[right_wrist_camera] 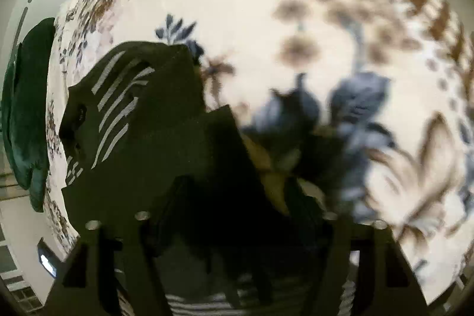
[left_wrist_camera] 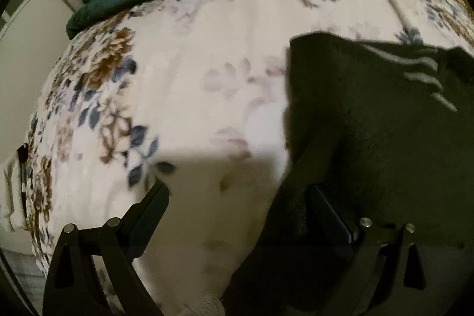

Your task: Fold small clothes

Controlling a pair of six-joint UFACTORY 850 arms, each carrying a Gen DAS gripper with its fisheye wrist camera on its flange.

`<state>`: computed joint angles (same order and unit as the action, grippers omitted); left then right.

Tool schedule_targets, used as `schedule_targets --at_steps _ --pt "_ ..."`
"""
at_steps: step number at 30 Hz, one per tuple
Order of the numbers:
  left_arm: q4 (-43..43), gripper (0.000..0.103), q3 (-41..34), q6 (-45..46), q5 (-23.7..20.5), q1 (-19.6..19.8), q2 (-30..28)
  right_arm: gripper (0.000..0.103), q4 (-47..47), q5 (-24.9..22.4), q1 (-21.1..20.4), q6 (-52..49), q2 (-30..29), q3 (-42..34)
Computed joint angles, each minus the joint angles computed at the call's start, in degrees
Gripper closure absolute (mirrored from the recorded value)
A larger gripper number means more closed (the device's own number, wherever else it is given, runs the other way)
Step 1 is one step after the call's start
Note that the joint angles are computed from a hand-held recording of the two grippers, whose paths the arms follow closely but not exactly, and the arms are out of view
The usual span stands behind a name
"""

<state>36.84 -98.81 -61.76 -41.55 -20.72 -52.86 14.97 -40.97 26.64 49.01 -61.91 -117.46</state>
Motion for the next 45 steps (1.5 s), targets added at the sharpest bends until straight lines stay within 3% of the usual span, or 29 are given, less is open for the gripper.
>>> schedule_targets --at_steps 1,2,4,5,7,9,14,18,20,27,30,35,36,39,40,41,45 --pt "0.3 0.004 0.5 -0.2 0.2 0.0 0.4 0.082 -3.5 -2.8 0.3 1.9 -1.9 -3.3" --pt "0.5 0.004 1.1 -0.5 0.3 0.0 1.1 0.084 -7.8 -7.2 0.7 3.7 -4.0 -7.1" --pt "1.8 0.004 3.5 -2.7 1.4 -0.2 3.5 0.083 -9.2 -9.6 0.9 4.1 -4.7 -8.8" --pt "2.6 0.004 5.6 -4.3 2.5 -0.4 5.5 0.082 -7.3 -8.7 0.7 2.5 -3.1 -6.7" --pt "2.8 0.004 8.0 -5.8 3.3 -1.1 8.0 0.057 -3.4 -5.2 0.4 -0.6 2.5 1.0" --pt "2.6 0.004 11.3 -7.6 4.9 -2.0 11.3 0.044 -1.8 -1.7 0.7 -1.7 9.4 10.0" --pt "-1.4 0.004 17.9 -8.5 4.9 -6.7 18.1 0.040 0.6 -0.2 1.2 -2.0 21.8 25.0" --pt "-5.6 0.004 19.1 -6.8 1.3 -13.5 19.6 0.037 7.4 2.2 -0.9 -11.6 29.8 35.6" --pt "-8.0 0.004 18.1 -6.9 -1.7 -17.6 18.9 0.037 12.7 1.7 -2.9 -20.8 32.1 40.0" --pt "-25.4 0.004 6.7 -3.0 -7.4 -30.8 10.2 0.037 18.4 -4.4 -8.7 -39.8 31.7 43.3" --pt "-29.5 0.004 0.0 -0.5 -8.4 -34.9 4.5 0.036 16.7 -6.1 -10.3 -43.3 31.5 43.4" --pt "-28.5 0.008 -11.4 1.1 -13.4 -38.7 -5.4 0.037 17.4 -7.5 -12.6 -47.3 30.1 42.5" --pt "-27.6 0.012 -13.1 0.5 -14.0 -39.1 -7.0 0.037 17.7 -7.7 -12.7 -47.9 29.6 42.0" --pt "-24.3 0.044 -15.3 -1.0 -14.2 -39.7 -8.8 0.037 19.1 -8.3 -12.7 -51.6 27.0 38.7" --pt "-22.6 0.078 -15.8 -1.8 -14.7 -40.0 -8.8 0.037 20.2 -8.5 -12.6 -53.5 25.5 36.7" --pt "-20.9 0.099 -16.4 -2.7 -16.0 -40.4 -8.8 0.037 22.0 -9.0 -12.6 -55.6 23.6 34.2" --pt "-18.9 0.099 -10.9 -7.5 -12.6 -40.5 -4.2 0.036 28.9 -12.1 -12.5 -60.8 15.0 22.4"
